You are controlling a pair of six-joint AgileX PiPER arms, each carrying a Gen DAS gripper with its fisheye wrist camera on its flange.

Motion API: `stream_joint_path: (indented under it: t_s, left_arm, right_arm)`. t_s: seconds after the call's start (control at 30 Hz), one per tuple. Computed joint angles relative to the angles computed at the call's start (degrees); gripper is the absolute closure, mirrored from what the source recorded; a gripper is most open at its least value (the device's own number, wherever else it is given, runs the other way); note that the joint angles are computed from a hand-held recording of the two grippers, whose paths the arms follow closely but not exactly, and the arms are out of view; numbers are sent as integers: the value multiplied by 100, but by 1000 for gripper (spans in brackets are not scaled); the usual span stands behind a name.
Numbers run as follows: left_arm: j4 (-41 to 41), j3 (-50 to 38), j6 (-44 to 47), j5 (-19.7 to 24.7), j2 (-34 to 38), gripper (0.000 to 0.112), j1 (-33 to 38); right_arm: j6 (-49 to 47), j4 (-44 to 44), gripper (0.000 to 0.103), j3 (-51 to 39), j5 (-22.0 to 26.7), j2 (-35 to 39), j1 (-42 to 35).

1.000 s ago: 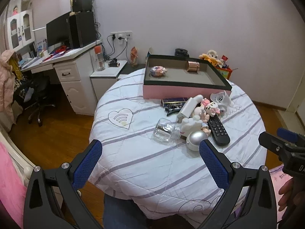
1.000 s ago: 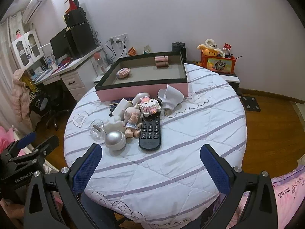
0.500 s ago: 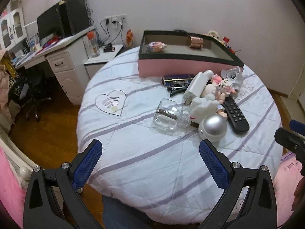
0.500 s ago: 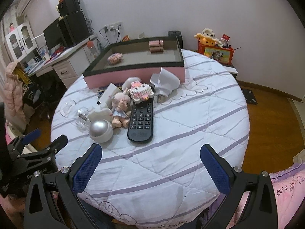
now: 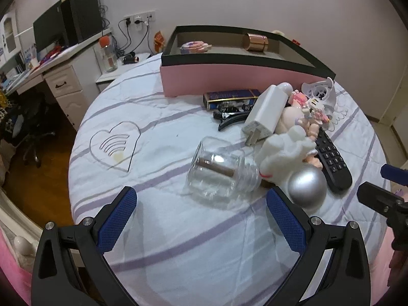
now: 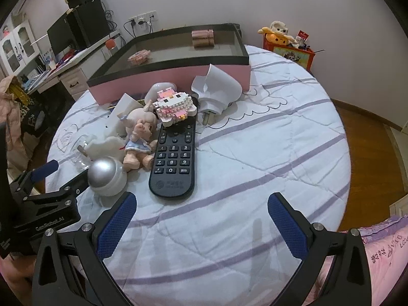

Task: Organize rigid objects
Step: 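Grasp the black remote with the right tool while the left tool grasps the glass bottle, then lift both items into the tray box and open both tools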

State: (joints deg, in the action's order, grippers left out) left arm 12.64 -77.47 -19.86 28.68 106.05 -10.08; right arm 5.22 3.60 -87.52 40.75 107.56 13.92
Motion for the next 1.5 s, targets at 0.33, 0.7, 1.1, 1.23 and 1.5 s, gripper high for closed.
stream_joint_path:
  t_s: [0.33, 0.7, 1.1, 1.23, 1.5]
  left_arm:
    - [-63, -249, 140, -278, 419, 12, 145]
    - [-669, -468, 878, -245, 508, 43, 199]
    - [-2068, 24, 2031, -347, 84, 50, 560]
    - [-2148, 158, 2033, -273, -100, 50, 631]
    - [-1833, 261, 1773, -189, -449, 53, 616]
  right_arm:
    - [7, -170, 0, -634, 25, 675, 95]
    - [270, -899, 22, -891, -253, 1029, 259]
    - [-890, 455, 56, -512, -150, 587, -117]
    - [-1650, 1578, 57, -232, -23, 336, -446]
    - [-2305, 2591, 57, -36, 129, 25, -679]
